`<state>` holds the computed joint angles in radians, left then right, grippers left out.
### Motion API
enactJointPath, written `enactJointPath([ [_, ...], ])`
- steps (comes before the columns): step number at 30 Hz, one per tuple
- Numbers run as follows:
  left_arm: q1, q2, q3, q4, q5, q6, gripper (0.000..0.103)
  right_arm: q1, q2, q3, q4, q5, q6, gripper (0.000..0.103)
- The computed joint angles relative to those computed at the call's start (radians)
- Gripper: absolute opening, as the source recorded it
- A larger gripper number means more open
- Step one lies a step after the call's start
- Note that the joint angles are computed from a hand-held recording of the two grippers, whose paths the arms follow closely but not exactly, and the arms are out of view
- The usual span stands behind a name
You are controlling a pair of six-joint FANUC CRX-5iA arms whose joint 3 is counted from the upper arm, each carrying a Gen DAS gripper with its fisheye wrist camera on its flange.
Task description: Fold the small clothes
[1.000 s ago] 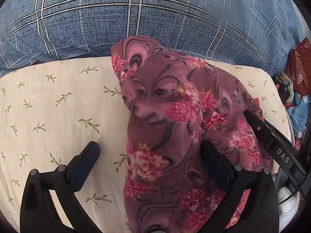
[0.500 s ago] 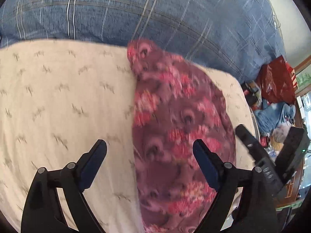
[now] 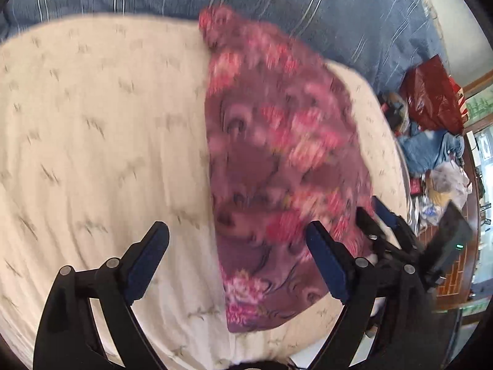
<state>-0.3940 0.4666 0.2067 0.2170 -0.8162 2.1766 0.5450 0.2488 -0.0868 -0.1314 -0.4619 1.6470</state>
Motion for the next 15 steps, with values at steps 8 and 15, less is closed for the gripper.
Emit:
enactJointPath([
  [8, -0.078, 0.091, 0.189, -0.205, -0.155, 0.091, 0.103, -0.006, -0.015, -0.081, -0.089, 0.169, 0.073, 0.079],
  [15, -0.076, 0.057, 0.128, -0.198, -0.097, 0.099, 0.103, -0.02, -0.023, -0.083, -0.171, 0.175, 0.152, 0.08],
])
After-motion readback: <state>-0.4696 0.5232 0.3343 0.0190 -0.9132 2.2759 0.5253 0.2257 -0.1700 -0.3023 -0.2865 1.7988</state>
